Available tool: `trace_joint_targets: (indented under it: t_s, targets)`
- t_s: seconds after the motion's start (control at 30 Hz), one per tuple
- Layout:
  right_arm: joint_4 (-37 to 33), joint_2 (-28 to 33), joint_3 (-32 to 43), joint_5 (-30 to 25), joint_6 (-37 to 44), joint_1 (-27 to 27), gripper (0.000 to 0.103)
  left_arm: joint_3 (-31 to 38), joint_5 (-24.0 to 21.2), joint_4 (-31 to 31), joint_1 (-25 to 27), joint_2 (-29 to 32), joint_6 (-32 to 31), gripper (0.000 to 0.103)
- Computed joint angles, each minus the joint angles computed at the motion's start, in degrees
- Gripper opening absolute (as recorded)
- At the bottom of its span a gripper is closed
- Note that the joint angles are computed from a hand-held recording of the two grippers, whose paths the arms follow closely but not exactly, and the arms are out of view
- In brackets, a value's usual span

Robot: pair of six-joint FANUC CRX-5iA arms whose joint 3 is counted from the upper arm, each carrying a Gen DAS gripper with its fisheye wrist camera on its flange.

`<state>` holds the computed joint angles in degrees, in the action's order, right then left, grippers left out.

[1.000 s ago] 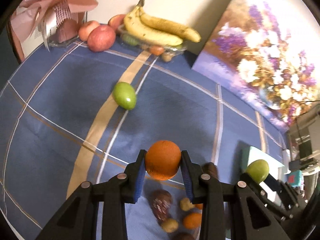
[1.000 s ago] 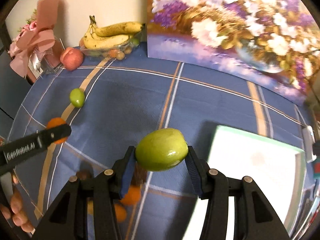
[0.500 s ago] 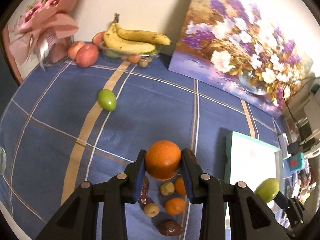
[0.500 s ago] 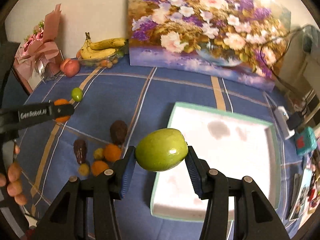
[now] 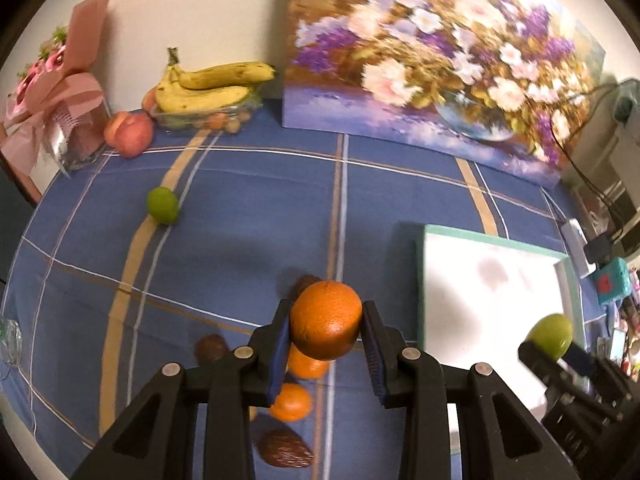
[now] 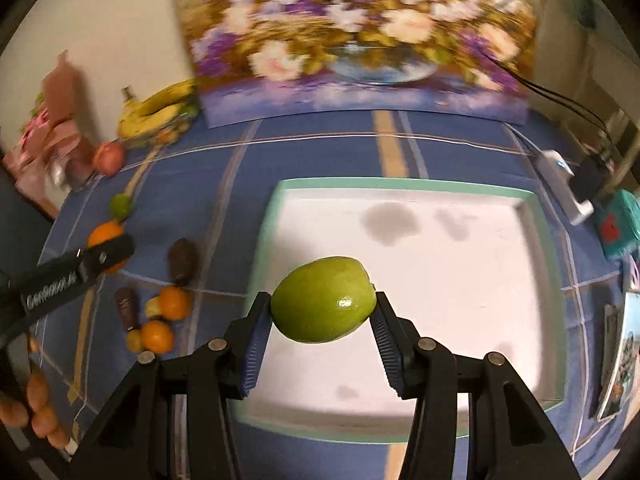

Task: Organize fruits
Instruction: 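Carry the green pear and orange over the white tray with both tools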

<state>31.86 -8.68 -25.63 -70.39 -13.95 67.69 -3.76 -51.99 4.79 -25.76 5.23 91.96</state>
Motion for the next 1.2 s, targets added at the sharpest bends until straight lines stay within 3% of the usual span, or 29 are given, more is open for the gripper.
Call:
trace_joint_targets:
  t_s: [0.23,0.73,1.2]
  targets:
    - [-1.0,-5.3,-4.4,-3.0,-4.9,-0.6,0.052,1.4,-0.1,-0.8,-4.2,1.7,0.2,0.036]
    - [-3.8,-9.9,-7.6,-10.8,-10.7,-0.7,0.052,3.7,-0.5,2.7,-9.0,5.5,-5.0,0.036]
    - [-8.0,-11.9,-10.1,-9.4,-11.0,-3.0,0.052,5.9,-3.7,2.4,-11.6,10.6,-7.0,0.036]
